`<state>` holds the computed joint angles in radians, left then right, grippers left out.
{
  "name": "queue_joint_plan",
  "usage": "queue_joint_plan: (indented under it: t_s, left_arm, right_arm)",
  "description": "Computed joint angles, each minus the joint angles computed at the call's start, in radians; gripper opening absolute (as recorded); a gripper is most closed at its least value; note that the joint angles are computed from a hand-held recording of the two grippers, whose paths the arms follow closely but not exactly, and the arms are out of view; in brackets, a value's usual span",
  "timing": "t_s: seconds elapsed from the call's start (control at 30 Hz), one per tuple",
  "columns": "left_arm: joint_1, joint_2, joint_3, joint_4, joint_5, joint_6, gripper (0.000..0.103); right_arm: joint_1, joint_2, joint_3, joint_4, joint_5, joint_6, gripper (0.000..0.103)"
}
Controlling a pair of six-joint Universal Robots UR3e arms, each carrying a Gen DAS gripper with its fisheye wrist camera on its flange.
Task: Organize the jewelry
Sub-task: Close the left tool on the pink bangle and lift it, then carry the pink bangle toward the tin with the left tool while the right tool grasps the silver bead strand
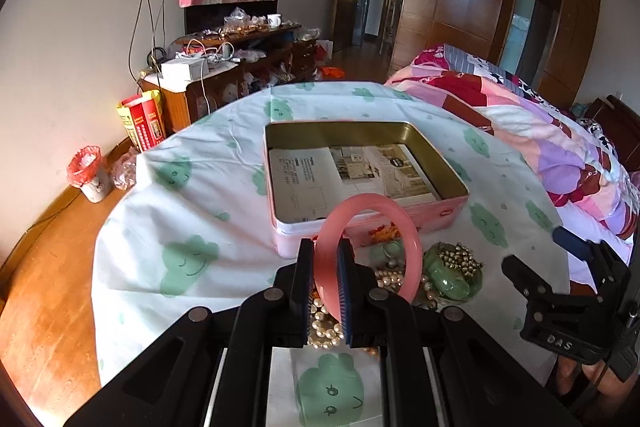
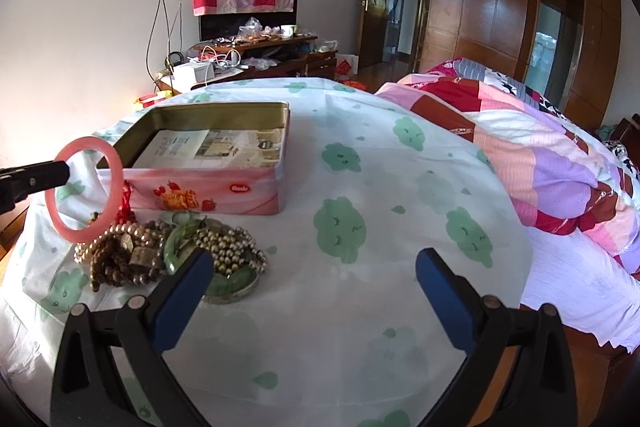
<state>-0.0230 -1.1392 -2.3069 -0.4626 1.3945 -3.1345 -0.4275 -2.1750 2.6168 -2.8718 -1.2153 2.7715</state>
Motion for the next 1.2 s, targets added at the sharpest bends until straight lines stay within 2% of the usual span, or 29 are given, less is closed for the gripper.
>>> queue_joint_plan:
  t_s: [0.1, 0.17, 0.33, 0.4, 0.53, 0.57, 0.6, 0.73, 0.93, 1.2]
  left_arm:
    - [-0.007, -0.025, 0.003, 0.006, -0.002, -0.002, 0.010]
    - [-0.007, -0.027, 0.000, 0.006, -0.007, 0.001, 0.010]
    - [0.004, -0.014, -0.007, 0.011, -0.012, 0.004, 0.010]
    - [0.020, -0.005, -0.015, 0.007, -0.022, 0.007, 0.010]
    - [0.040, 0.002, -0.025, -0.002, -0.035, 0.006, 0.010]
    - [0.048, 0.006, -0.027, -0.006, -0.041, 0.008, 0.010]
    - [0.052, 0.011, -0.027, -0.009, -0.045, 0.008, 0.010]
    - [0.063, 0.021, -0.029, -0.017, -0.055, 0.011, 0.010]
    - [0.063, 0.027, -0.025, -0.021, -0.058, 0.015, 0.010]
    - [0.061, 0.041, -0.016, -0.029, -0.064, 0.013, 0.010]
  right_arm:
    - [0.035, 0.079, -0.037, -0.015, 0.000, -0.022, 0.082]
    - [0.064, 0.131, -0.069, -0.013, -0.001, -0.033, 0.067]
    - [0.150, 0.217, -0.113, -0.043, -0.002, -0.057, 0.062]
    - [0.168, 0.235, -0.125, -0.032, 0.003, -0.073, 0.056]
    - [0.217, 0.319, -0.155, -0.047, -0.024, -0.091, 0.040]
    - [0.211, 0.323, -0.157, -0.040, -0.016, -0.101, 0.030]
    - [0.199, 0.318, -0.157, -0.024, 0.001, -0.111, 0.024]
    - [0.150, 0.267, -0.147, 0.045, 0.060, -0.128, 0.008]
    - [0.040, 0.081, -0.127, 0.202, 0.202, -0.171, 0.007]
    - [-0.032, -0.012, -0.177, 0.309, 0.294, -0.185, 0.007]
